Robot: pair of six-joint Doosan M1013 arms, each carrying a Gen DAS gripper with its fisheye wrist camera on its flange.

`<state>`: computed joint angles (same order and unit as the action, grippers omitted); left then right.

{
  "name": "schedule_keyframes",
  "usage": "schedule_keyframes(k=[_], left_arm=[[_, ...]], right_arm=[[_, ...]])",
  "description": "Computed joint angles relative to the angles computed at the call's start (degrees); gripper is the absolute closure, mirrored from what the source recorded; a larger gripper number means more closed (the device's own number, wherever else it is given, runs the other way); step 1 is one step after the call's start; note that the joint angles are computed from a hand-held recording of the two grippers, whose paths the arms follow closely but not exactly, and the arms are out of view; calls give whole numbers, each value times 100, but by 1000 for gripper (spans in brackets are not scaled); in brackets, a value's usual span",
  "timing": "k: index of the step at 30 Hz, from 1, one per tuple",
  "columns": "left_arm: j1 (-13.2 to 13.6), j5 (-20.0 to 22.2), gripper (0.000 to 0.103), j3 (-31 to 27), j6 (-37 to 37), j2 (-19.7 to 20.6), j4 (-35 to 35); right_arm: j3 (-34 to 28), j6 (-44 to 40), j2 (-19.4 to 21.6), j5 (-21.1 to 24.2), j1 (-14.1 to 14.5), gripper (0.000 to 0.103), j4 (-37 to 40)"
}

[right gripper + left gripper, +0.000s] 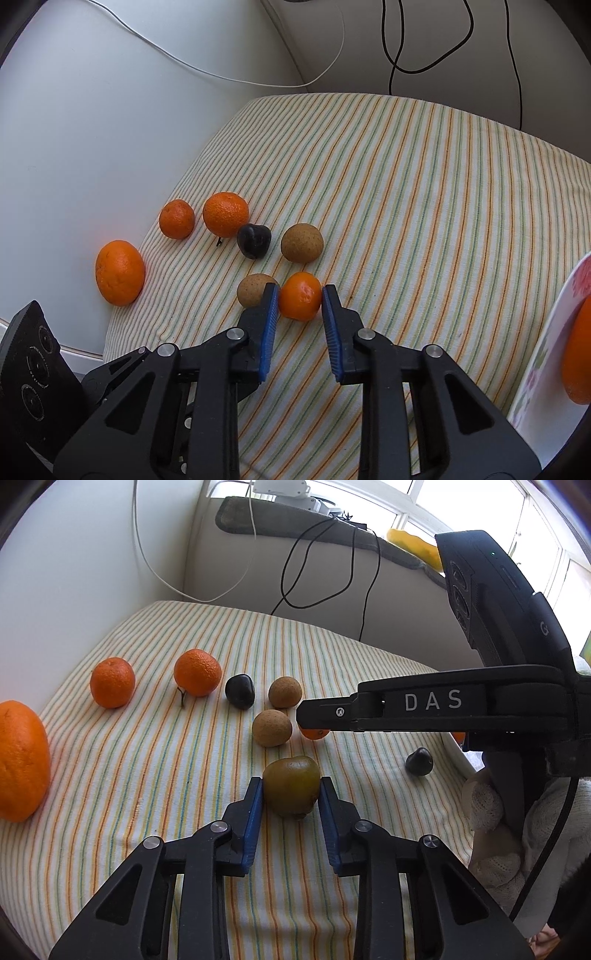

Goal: Organize fruits
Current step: 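Grasp the kiwi with left gripper while right gripper grasps the small tangerine, then carry kiwi and tangerine to the plate and open both grippers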

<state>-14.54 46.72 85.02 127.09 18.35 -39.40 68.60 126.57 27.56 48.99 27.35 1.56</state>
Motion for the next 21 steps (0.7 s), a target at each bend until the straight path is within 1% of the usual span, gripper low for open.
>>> schedule_keyframes(k=[7, 10, 18, 21], left_arm=[[63, -27, 75, 113, 119, -117, -158], [93, -46, 75, 168, 229, -192, -286], [66, -83, 75, 296, 518, -400, -552], [18, -94, 75, 342, 631, -476, -641]], right_arm=[[214, 97, -226, -142, 63, 78, -235], [397, 192, -394, -292, 98, 78, -324], [904, 645, -903, -602, 206, 78, -948], [1105, 967, -1113, -656, 260, 78, -1361]])
